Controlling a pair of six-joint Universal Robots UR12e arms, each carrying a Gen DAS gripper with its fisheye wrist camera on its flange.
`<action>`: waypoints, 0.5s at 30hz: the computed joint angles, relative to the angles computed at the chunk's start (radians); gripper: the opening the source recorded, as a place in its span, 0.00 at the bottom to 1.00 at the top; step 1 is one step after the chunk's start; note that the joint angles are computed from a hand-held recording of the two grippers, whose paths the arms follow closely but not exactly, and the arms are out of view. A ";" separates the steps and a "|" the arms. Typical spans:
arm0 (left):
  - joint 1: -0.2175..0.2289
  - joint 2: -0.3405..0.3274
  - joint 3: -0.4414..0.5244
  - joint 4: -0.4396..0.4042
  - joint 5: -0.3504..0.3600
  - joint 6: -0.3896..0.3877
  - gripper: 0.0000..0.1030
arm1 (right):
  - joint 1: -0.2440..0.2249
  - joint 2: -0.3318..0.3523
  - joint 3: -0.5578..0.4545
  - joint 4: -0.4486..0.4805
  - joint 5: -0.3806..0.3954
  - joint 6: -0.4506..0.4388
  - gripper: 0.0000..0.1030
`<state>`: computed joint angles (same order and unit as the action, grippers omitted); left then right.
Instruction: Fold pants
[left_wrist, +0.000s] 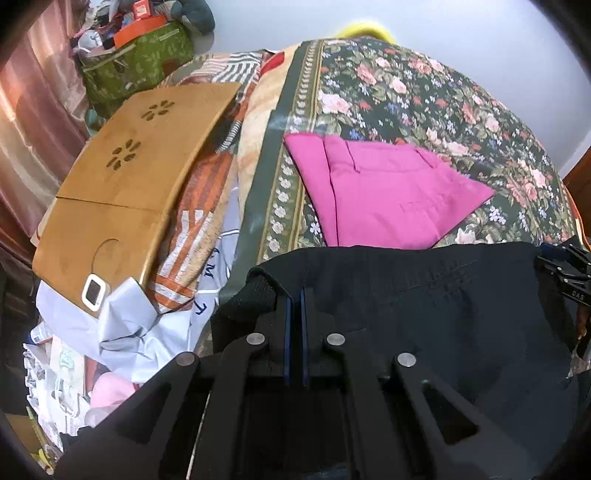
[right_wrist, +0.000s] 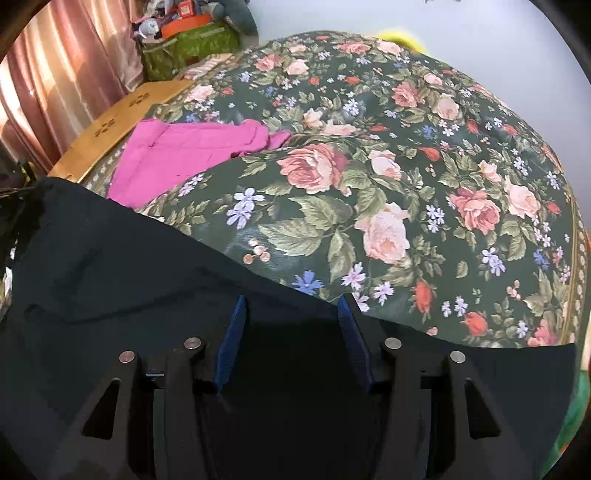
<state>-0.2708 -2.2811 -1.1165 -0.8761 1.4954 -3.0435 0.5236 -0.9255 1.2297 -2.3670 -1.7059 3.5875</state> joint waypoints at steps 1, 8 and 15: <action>-0.001 -0.003 0.001 -0.001 0.000 0.001 0.03 | 0.000 0.000 0.003 0.000 0.013 -0.006 0.44; -0.011 0.004 -0.015 0.027 0.005 0.029 0.03 | 0.032 0.004 0.012 -0.034 -0.083 0.031 0.05; -0.018 0.045 -0.041 0.116 0.025 0.047 0.03 | 0.055 -0.022 0.017 -0.076 -0.219 0.074 0.04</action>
<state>-0.2891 -2.2358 -1.1580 -0.7601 1.5201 -2.9964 0.5787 -0.9475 1.2471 -2.4427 -1.9246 3.6616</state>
